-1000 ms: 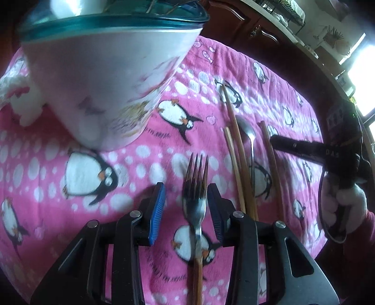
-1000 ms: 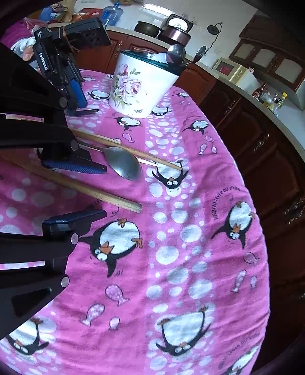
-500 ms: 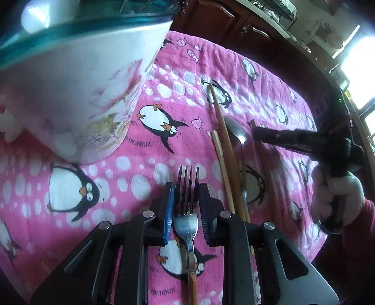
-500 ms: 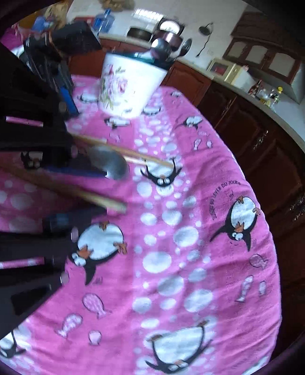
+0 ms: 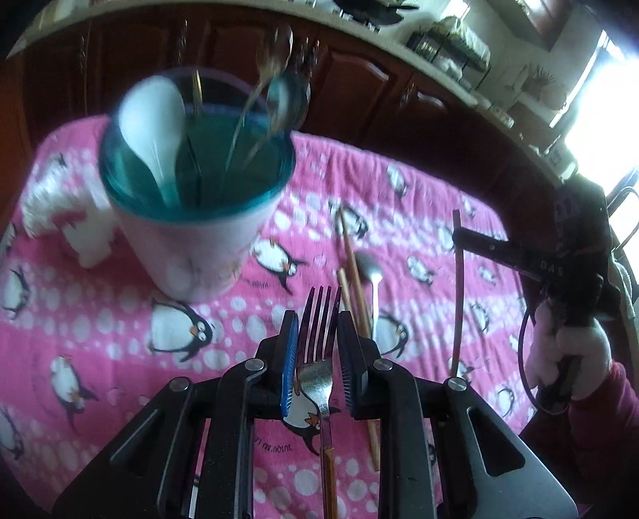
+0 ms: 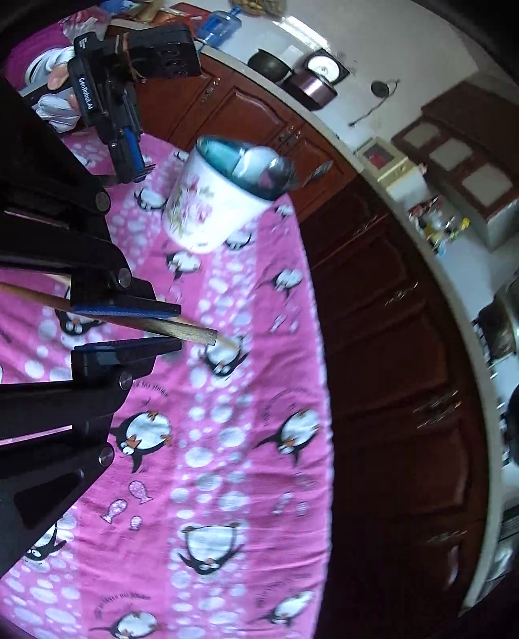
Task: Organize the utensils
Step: 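Grasp the gold-handled fork with the left tool while the right tool grasps a wooden chopstick, then carry the fork and chopstick into the holder and open both tools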
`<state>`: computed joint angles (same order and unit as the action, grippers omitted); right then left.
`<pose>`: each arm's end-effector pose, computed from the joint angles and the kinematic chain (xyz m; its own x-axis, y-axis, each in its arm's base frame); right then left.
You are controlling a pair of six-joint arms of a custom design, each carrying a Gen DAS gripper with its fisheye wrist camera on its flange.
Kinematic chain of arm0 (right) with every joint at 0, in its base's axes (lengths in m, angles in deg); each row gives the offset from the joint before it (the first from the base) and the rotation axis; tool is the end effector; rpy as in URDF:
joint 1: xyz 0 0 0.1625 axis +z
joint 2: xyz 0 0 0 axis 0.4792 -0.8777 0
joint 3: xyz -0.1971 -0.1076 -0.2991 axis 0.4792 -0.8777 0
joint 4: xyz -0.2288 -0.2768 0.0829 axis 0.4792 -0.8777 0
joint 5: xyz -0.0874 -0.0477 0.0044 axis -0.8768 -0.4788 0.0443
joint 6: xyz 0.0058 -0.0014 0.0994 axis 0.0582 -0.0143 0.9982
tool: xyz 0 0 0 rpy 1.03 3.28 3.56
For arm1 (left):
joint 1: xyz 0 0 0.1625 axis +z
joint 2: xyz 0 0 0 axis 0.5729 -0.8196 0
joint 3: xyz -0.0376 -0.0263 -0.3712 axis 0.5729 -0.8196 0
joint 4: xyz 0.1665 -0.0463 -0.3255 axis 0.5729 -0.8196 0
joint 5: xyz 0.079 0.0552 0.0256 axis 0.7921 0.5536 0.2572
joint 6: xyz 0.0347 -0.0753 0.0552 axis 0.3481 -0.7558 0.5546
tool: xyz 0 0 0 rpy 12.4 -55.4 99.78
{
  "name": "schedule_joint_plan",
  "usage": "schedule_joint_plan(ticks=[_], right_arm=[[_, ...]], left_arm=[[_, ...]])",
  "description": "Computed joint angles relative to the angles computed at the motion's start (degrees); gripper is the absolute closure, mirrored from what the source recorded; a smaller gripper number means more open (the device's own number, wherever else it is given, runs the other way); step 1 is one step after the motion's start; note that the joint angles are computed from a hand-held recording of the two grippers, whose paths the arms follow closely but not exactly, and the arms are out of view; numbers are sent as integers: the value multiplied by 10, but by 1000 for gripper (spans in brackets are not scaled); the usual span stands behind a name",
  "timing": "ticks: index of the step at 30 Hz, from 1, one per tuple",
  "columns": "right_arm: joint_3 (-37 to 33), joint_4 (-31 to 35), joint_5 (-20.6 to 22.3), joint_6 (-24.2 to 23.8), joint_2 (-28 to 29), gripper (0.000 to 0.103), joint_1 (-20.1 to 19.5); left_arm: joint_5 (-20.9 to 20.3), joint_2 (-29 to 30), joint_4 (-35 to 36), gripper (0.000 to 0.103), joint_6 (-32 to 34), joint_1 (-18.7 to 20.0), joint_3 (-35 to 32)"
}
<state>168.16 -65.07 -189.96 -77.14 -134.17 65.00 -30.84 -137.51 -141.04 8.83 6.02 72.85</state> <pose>0.1447 -0.5096 0.3884 -0.9493 -0.1213 0.2901 -0.2593 0.8240 -0.5039 -0.3230 -0.5111 0.1580 -0.8498 0.4141 -0.3262 0.5085 0.8071 -0.3000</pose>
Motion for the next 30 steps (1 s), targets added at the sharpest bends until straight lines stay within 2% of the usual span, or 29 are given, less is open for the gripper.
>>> schedule_joint_plan(ticks=[1, 2, 11, 20, 30], right_arm=[[2, -5, 0, -2, -3, 95, 7], [6, -12, -1, -2, -5, 95, 12], [31, -39, -7, -3, -29, 96, 45], [22, -35, -2, -18, -48, 96, 76], [-36, -36, -1, -31, -15, 96, 107]], left_arm=[[3, -6, -7, 86, 2, -5, 4], [6, -12, -13, 99, 6, -10, 8], [10, -42, -24, 100, -2, -29, 36], [13, -73, -48, 100, 5, -57, 49], [35, -83, -54, 101, 24, -70, 26]])
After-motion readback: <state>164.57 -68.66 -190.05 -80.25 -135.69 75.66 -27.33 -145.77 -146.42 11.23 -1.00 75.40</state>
